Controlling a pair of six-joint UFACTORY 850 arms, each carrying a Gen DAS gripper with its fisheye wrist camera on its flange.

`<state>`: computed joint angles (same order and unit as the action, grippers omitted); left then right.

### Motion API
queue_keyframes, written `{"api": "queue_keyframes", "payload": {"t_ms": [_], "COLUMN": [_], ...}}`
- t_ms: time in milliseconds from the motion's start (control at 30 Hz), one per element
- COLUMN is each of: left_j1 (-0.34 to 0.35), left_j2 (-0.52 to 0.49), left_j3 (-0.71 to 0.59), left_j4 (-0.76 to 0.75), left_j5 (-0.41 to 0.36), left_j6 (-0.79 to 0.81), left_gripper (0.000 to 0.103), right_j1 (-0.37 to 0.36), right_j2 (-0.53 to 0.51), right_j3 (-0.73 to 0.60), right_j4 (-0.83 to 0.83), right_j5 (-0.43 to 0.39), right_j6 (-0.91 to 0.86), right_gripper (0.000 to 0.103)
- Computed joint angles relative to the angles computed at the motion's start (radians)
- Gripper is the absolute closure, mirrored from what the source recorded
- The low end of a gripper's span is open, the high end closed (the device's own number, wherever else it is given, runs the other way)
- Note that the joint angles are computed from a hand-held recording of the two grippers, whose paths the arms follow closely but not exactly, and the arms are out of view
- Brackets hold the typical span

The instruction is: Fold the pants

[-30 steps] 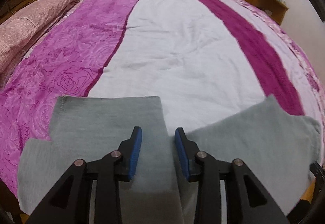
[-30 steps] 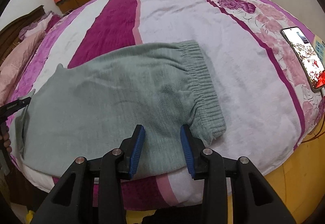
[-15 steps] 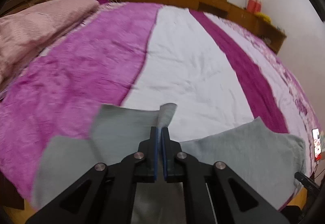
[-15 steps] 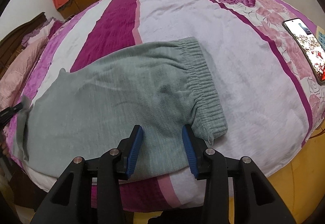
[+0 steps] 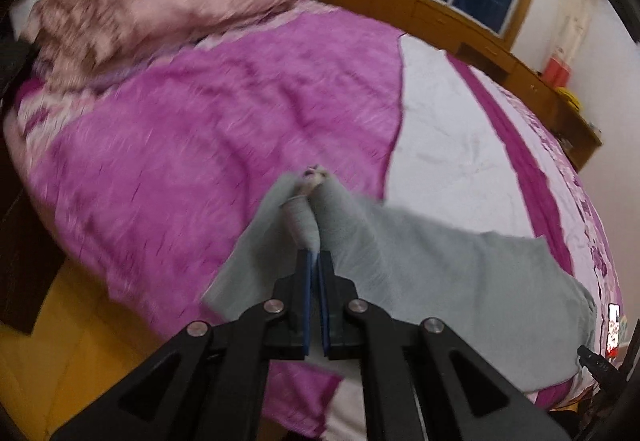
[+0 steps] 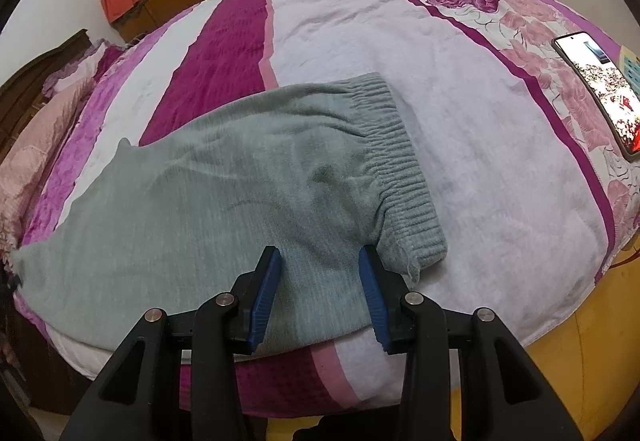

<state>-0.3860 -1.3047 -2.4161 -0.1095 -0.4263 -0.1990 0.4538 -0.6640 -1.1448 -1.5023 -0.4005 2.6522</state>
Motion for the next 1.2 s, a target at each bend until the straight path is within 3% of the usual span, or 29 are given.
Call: {"api": "queue_keyframes", "payload": {"t_ms": [167,267,333,433,567,633,700,800,967,1033,1200], "left_j1": [0.025,0.037,0.044,0.043,0.043,0.049,0.053,0.056,0.061,0.065,0.047], "left_j2": [0.039,0.074,0.084,0.087,0.043,0.025,0.029,0.101,0.044,0.019,0.068], "left_j3": [0.119,0.200,0.220,0.224,0.146,0.117,0.120,0.240,0.174,0.147,0.192], "left_j4": [-0.154,-0.369,-0.495,-0.500,-0.426,-0.469,-0.486,-0.563,-0.334,-0.349,-0.084], "left_j5": [0.006,0.050,0.052,0.062,0.044,0.039,0.047,0.134,0.079,0.066,0.087], "left_j6": [0.094,0.272,0.394,0.404,0.305,0.331,0.348,0.466,0.254,0.270,0.101], "left_gripper": [0.099,0.097,0.083,0.075,0.075,0.080,0.100,0.100,0.100,0.098,0.096], "right_j1": [0.001,0.004,0.005,0.009,0.010,0.011,0.010,0.012,0.014,0.014,0.018], "right_j2": [-0.003,-0.009,-0.015,-0.020,-0.022,-0.022,-0.022,-0.022,-0.014,-0.015,-0.027], "right_j3": [-0.006,-0.018,-0.030,-0.040,-0.042,-0.043,-0.045,-0.046,-0.031,-0.033,-0.058], "right_j4": [0.032,0.084,0.125,0.166,0.176,0.179,0.186,0.201,0.171,0.179,0.274], "right_j5": [-0.004,-0.014,-0.022,-0.033,-0.037,-0.037,-0.038,-0.042,-0.033,-0.031,-0.045], "right_j6": [-0.031,-0.087,-0.133,-0.175,-0.183,-0.187,-0.198,-0.215,-0.169,-0.180,-0.301], "right_gripper": [0.069,0.069,0.069,0.069,0.069,0.069,0.069,0.069,0.069,0.069,0.069]}}
